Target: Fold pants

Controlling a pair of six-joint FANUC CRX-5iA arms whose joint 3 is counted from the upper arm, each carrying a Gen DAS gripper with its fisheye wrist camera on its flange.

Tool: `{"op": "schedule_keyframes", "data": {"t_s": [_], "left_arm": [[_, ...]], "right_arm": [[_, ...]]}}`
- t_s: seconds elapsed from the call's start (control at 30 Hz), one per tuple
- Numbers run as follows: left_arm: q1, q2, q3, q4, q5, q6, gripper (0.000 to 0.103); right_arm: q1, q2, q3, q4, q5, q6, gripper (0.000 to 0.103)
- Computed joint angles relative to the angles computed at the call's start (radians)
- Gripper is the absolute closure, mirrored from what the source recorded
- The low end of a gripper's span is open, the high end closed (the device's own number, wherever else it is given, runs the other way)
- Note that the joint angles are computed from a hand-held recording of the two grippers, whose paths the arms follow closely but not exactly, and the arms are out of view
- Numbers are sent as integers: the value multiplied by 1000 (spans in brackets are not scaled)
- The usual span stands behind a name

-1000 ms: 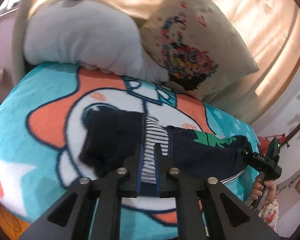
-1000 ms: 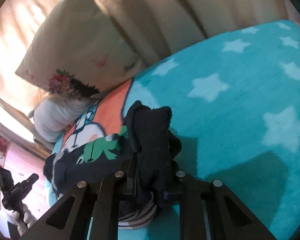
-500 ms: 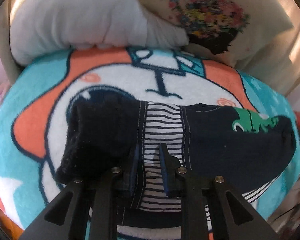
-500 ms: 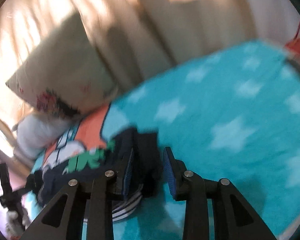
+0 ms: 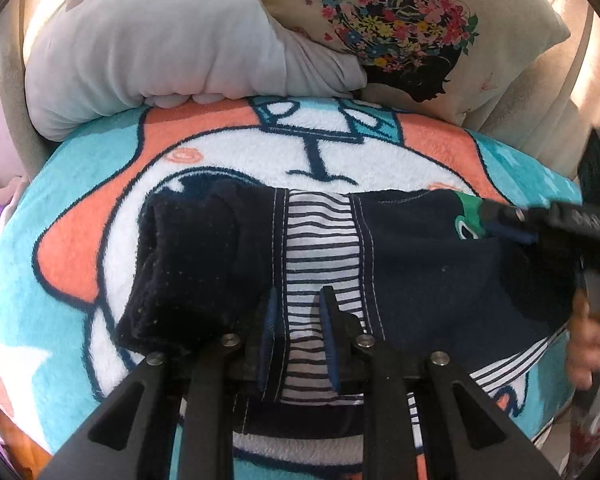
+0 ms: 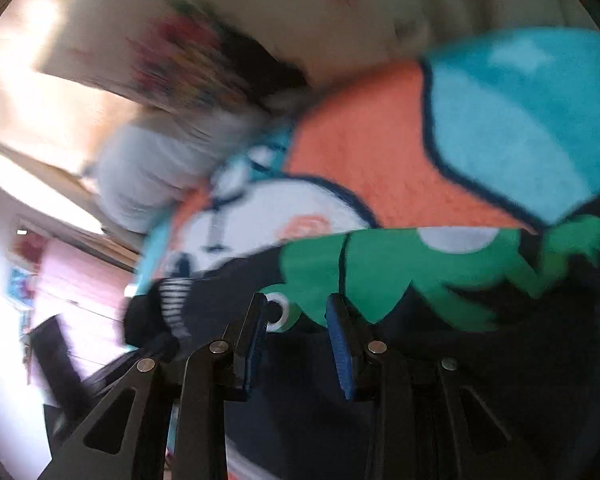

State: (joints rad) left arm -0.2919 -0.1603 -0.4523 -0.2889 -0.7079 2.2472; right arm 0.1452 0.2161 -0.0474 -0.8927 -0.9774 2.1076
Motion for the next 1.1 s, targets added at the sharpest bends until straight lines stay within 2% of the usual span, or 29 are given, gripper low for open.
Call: {"op": "schedule_keyframes", "data": {"t_s": [0.03, 0.1, 0.13, 0.17, 0.23, 0.27, 0.4, 0.57, 0.67, 0.77, 0.9, 1.0, 1.1], "left_arm": [[-7, 2, 4, -12, -5, 11, 82], [-24, 10, 19, -41, -23, 34, 81], [-36, 14, 30, -59, -37, 46, 80], [-46, 19, 40, -74, -51, 55, 80], [-59, 22, 53, -91, -71, 64, 79], [-66, 22, 59, -102, -79, 71, 78], [-108, 20, 84, -154, -111, 121, 75], [-197, 20, 134, -253, -176, 203, 71], [-264, 25, 171, -332, -227, 263, 64], [-319, 35, 207, -394, -266, 301, 54], [-357, 60, 248, -422, -283, 306, 51], [-355, 87, 275, -397, -254, 269, 51], [-380, 124, 316, -420, -257, 277, 51]], "right_arm": [[45, -24, -19, 78, 82, -48, 76], [158, -100, -115, 289, 312, -181, 74], [185, -130, -159, 347, 387, -217, 69], [189, -161, -185, 352, 416, -213, 69], [137, -217, -204, 231, 375, -87, 69], [127, -255, -237, 207, 386, -54, 68], [130, -360, -356, 222, 439, -27, 64], [153, -349, -433, 314, 502, -93, 60], [44, -346, -415, 137, 434, 75, 60], [-14, -380, -429, 85, 408, 125, 58], [-114, -410, -436, -13, 352, 216, 57], [-180, -423, -439, -71, 316, 266, 57], [-235, -435, -441, -118, 290, 306, 57]]}}
